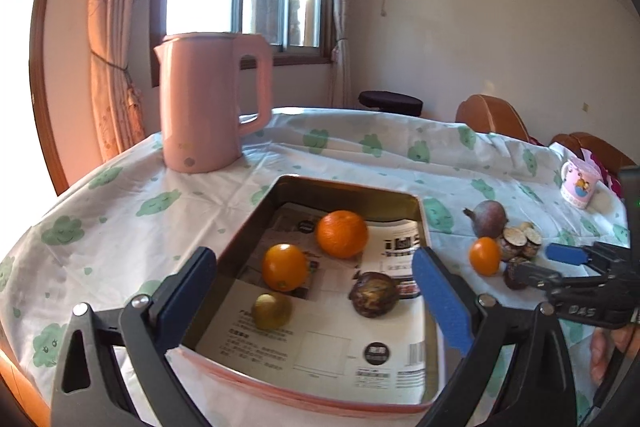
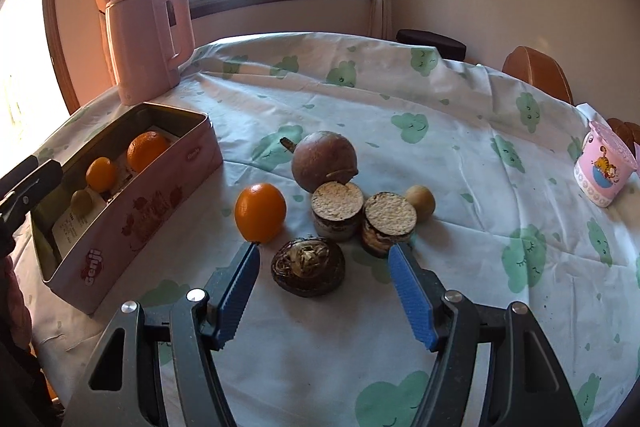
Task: Organize fruits
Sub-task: 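Grasp another mangosteen with the right tool while the left tool grasps an orange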
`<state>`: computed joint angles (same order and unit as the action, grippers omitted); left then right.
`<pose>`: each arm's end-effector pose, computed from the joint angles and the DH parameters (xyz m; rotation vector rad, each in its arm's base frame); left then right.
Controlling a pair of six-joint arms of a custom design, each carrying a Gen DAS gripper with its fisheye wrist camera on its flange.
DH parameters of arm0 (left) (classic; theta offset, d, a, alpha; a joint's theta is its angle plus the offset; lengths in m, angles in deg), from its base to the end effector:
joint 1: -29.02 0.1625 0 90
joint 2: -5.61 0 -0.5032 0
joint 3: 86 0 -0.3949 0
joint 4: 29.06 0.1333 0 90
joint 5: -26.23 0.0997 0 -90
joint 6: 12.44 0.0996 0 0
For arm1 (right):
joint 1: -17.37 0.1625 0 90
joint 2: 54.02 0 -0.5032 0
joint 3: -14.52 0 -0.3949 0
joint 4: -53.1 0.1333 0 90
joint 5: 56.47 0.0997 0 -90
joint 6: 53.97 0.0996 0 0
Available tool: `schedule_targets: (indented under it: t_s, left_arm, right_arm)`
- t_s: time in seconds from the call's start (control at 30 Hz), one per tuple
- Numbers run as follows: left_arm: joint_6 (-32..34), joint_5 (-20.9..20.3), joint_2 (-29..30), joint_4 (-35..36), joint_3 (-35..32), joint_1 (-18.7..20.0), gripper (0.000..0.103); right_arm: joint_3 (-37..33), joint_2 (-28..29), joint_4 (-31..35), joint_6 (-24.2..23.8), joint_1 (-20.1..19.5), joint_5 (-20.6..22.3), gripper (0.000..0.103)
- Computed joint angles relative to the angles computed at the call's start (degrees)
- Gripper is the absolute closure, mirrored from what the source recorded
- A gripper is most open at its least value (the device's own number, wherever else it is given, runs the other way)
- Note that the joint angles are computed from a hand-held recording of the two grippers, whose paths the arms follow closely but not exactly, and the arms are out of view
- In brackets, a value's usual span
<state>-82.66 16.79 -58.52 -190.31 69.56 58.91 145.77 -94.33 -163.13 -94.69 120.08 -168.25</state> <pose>-0.1427 -0.3491 0.1708 0.1186 1.9281 -1.3263 0.2066 -0.4783 0.0753 1.0078 -2.3500 0.6689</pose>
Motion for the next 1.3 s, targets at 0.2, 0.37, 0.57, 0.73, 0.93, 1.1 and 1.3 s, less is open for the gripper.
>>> schedule_targets:
  t_s: [0.2,0.37,0.57,0.73,0.93,1.1,1.3]
  left_arm:
    - [11.73,-1.51,5.48,-12.69,-1.05,-0.92,0.003]
    - [23.4,-3.28,10.9,-24.97,-2.91,-0.72,0.003]
    - [33.55,-7.35,15.07,-30.99,-7.91,1.41,0.003]
    - [38.17,-11.59,17.52,-27.93,-13.98,4.8,0.009]
    - [38.7,-16.88,18.42,-20.31,-19.93,9.16,0.024]
    - [37.77,-19.78,18.53,-15.91,-22.89,12.23,0.04]
    - [38.14,-22.29,18.37,-16.99,-23.77,13.94,0.067]
  right_arm:
    - [-2.88,0.87,7.22,2.57,0.11,-2.94,0.053]
    - [-0.87,0.21,3.55,1.33,-0.59,-0.38,0.058]
    - [1.37,-0.35,-6.86,-1.33,-1.43,-0.4,0.059]
    - [0.08,-1.46,-9.29,-1.33,-2.82,-2.69,0.058]
    - [-0.57,-2.65,-9.15,-1.07,-4.73,-2.62,0.058]
    - [-0.22,-3.51,-7.46,-0.46,-5.33,-0.99,0.058]
    - [-0.1,-3.55,-6.68,-1.06,-5.4,-0.43,0.058]
